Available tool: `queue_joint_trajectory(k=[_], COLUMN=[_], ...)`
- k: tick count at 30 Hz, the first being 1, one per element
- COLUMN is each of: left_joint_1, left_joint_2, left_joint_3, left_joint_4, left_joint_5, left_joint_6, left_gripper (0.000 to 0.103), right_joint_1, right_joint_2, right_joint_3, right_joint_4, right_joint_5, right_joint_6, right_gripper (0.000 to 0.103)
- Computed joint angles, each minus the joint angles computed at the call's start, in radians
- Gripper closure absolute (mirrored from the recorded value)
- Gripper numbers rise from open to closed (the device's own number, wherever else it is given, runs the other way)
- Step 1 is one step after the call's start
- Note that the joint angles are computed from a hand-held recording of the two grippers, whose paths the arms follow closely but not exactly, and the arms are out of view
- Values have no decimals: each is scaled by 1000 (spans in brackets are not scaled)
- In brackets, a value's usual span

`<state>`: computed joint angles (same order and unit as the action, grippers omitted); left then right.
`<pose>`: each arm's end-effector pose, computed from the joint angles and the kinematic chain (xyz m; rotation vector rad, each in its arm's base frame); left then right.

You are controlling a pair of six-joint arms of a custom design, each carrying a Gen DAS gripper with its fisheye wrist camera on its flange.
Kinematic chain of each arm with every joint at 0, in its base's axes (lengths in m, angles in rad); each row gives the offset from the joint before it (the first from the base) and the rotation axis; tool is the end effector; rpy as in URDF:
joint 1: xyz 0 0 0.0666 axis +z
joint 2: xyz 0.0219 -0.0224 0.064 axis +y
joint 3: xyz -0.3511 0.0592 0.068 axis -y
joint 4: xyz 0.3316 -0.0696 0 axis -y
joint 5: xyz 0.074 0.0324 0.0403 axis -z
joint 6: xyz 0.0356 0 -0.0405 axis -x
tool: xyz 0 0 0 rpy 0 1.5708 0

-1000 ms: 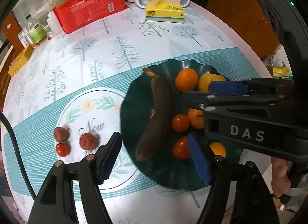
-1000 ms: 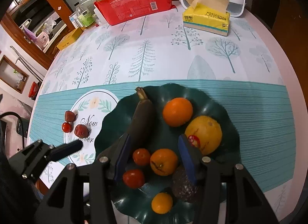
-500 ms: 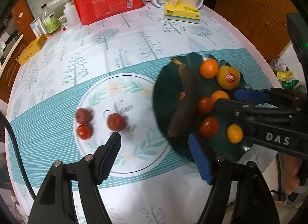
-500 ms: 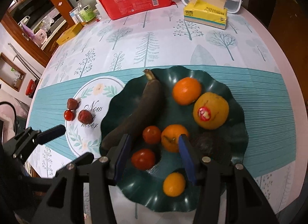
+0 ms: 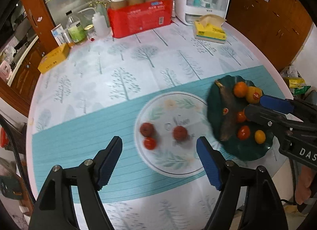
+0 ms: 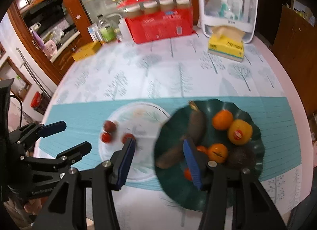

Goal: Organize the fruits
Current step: 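Withdraw both tools from the bowl toward the plate, then grasp a red tomato with the left tool while the right tool grasps a red date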

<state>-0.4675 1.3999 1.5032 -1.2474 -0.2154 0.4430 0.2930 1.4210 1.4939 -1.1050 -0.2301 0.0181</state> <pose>0.3638 -0.1756 0.4232 -0.0298 2.6665 0.0049 0.4028 0.1296 0.4187 -0.4869 2.5672 0.3977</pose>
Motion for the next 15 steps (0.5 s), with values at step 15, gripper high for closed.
queue_joint_trajectory(k=[15], left_joint_1=[150], left_joint_2=[82], left_joint_3=[-121], left_joint_4=[47], left_joint_5=[182], left_joint_6=[-202], left_gripper=[20], right_joint_1=[132], right_joint_2=[128], right_joint_3=[-28], right_joint_4=[91], right_joint_5=[21], right_joint_6=[-195], right_gripper=[51])
